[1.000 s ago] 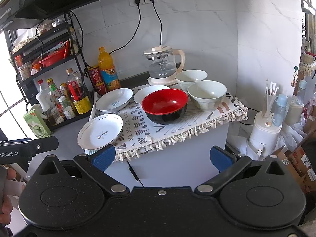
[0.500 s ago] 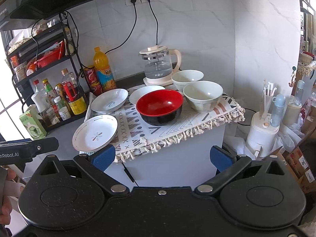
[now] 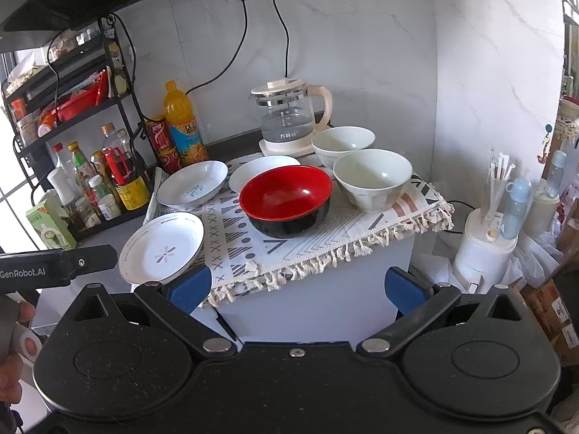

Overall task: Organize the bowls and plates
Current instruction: 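Move both tools toward the rim of the large white bowl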

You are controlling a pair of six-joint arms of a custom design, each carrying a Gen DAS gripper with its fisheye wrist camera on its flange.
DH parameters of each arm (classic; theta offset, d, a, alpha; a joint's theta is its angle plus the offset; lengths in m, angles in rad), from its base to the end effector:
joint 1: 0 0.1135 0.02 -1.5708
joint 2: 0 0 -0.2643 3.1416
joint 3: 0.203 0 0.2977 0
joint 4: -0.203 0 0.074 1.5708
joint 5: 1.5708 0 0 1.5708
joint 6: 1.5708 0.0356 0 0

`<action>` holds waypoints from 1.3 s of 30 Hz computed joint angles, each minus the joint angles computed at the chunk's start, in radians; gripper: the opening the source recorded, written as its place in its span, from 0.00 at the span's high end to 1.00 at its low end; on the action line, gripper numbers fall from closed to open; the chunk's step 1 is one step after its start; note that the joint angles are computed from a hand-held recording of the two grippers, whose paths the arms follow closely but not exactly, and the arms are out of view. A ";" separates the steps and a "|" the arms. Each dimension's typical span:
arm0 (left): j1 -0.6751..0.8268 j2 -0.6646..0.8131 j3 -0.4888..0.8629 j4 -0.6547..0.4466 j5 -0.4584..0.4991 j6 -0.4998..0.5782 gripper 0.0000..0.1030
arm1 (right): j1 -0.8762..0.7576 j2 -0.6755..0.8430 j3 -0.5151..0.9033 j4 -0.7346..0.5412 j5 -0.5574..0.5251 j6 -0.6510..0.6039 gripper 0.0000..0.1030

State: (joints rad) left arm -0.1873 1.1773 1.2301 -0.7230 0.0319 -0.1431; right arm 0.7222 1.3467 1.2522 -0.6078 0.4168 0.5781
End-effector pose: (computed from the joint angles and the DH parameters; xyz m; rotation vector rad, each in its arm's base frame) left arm 0.2872 -0.0556 0.3649 0.0671 2.2483 -0.2142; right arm 0.2636 0.2130 0.3346 0.0569 2.2130 0.2476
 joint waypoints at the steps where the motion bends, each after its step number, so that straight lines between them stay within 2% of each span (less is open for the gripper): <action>1: -0.002 0.021 0.010 0.006 -0.001 -0.003 0.00 | -0.018 0.013 0.008 0.005 -0.020 -0.008 0.00; 14: -0.016 0.325 0.221 0.034 -0.031 -0.056 0.01 | -0.209 0.214 0.162 0.073 -0.218 -0.154 0.00; 24: -0.024 0.588 0.479 0.002 0.002 -0.076 0.01 | -0.320 0.386 0.308 0.068 -0.290 -0.198 0.00; 33: -0.044 0.870 0.835 -0.101 0.028 -0.064 0.01 | -0.398 0.527 0.458 0.020 -0.329 -0.198 0.01; 39: -0.057 1.122 1.211 -0.239 0.063 -0.054 0.03 | -0.447 0.626 0.571 -0.015 -0.328 -0.181 0.08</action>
